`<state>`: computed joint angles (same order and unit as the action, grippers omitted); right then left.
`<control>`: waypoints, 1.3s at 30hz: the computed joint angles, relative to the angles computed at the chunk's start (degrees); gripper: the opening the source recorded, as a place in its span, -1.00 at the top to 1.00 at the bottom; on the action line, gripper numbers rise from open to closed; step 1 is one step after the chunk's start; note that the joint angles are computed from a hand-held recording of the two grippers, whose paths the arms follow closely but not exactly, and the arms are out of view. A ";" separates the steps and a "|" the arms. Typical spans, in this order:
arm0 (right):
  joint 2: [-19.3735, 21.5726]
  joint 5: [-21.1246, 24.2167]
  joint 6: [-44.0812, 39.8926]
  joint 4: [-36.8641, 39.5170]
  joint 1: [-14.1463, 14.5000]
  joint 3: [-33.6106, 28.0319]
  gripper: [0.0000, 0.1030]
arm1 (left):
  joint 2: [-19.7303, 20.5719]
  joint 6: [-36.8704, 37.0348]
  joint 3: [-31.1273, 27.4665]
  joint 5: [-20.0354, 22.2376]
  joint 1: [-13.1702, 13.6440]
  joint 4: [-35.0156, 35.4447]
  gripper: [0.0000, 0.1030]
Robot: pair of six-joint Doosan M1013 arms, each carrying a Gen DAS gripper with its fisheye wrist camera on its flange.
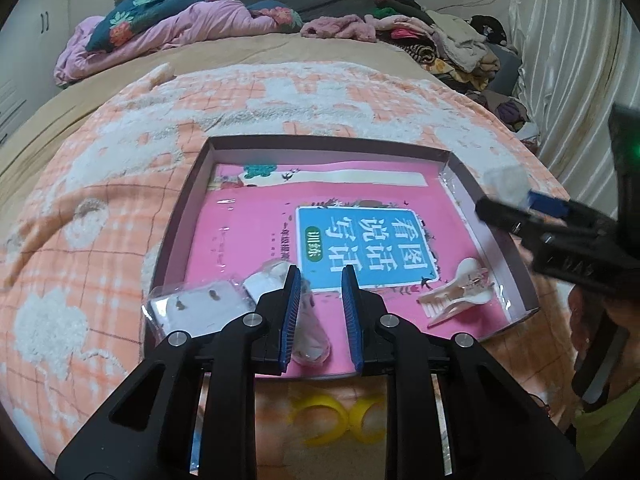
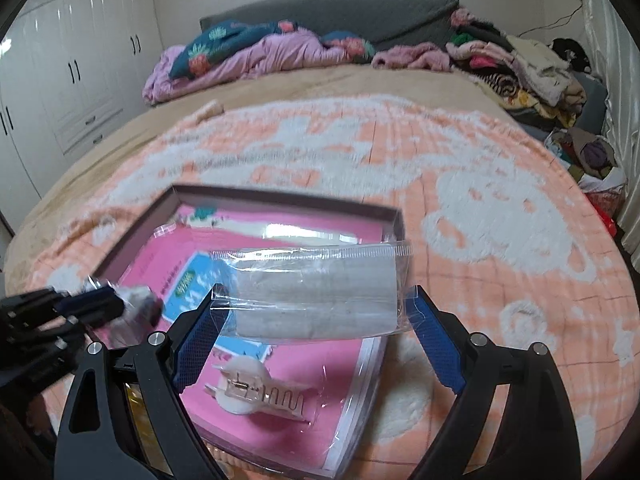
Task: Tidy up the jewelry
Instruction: 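Lower both bags into the box and open both tools, then withdraw both tools from the box and hover over the remaining jewelry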
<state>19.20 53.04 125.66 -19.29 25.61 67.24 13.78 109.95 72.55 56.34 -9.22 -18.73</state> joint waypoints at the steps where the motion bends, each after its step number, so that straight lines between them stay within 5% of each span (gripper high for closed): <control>1: 0.29 0.52 -0.40 0.61 -0.02 -0.12 -0.73 | -0.07 -0.20 0.11 -0.14 0.14 0.06 0.73; 18: -0.09 0.75 0.82 2.18 -0.06 1.02 -0.80 | -1.02 -1.67 0.79 -0.50 1.09 0.21 0.37; 33: -5.80 -4.44 8.42 -3.34 0.72 5.10 -0.91 | -3.68 -3.45 1.65 -3.80 2.91 -1.51 -0.59; 39: -7.84 -5.92 11.66 -6.81 1.45 6.51 -0.91 | -4.54 -3.57 1.71 -4.27 3.75 -2.61 -0.80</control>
